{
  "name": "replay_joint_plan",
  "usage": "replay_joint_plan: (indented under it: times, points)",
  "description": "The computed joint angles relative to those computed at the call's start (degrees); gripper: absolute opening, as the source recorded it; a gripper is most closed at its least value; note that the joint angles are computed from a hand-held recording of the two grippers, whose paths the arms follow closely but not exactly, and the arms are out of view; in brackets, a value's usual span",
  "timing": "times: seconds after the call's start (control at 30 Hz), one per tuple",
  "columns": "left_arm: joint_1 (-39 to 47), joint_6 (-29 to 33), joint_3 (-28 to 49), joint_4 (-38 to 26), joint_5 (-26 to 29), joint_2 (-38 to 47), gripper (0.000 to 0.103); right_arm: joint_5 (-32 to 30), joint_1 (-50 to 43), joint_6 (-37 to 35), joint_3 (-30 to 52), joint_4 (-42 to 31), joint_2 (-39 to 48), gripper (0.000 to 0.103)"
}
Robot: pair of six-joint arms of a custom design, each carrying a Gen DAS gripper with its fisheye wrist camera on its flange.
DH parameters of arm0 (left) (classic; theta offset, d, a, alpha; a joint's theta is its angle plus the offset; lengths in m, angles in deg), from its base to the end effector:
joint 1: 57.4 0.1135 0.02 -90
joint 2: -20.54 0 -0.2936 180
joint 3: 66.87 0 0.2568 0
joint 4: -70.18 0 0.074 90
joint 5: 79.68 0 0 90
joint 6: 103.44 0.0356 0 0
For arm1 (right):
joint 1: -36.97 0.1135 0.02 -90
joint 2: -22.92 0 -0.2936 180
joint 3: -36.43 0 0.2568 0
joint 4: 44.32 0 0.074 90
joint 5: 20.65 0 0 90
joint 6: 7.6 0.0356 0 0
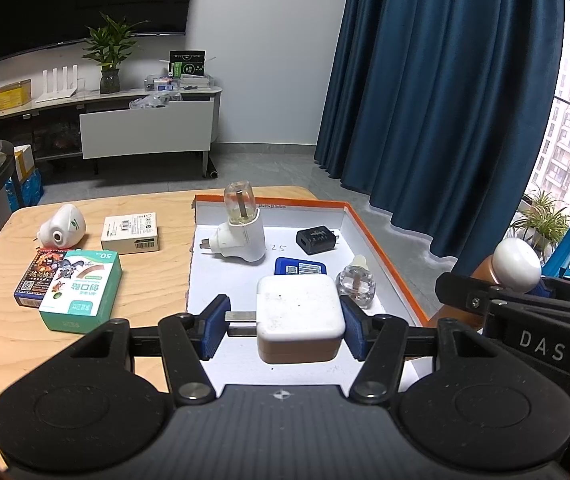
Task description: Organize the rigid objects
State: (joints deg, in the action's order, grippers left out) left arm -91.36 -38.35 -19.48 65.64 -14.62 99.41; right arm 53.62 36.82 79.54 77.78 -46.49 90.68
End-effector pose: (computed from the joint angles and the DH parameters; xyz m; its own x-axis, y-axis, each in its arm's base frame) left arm 0.2309 -0.1374 0.2050 -0.5366 -0.0991 -0.8380 -0.0026 0.9933 -0.1158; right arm 0.2340 0.0090 0.2192 -0.4660 -0.0468 -0.8835 -0.2591 0.9620 0.0857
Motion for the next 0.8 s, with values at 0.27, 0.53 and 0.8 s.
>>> replay_joint_plan:
  times: [0.27,0.53,0.8]
  points:
    - [-0.02,-0.07,0.02,-0.03,-0.04,0.03,0.059,-0.23,-0.29,-0.12,-0.14,0.07,0.06,0.045]
    - [0.0,-0.09,0.06,-0.07,0.15,0.07,0.059,-0.06,-0.16,-0.06,0.28,-0.25,0.22,0.045]
    - [0.0,-0.05,-0.03,-0.04,0.22,0.01,0.059,0.01,-0.1,-0.18,0.47,-0.45,0.26,0.045]
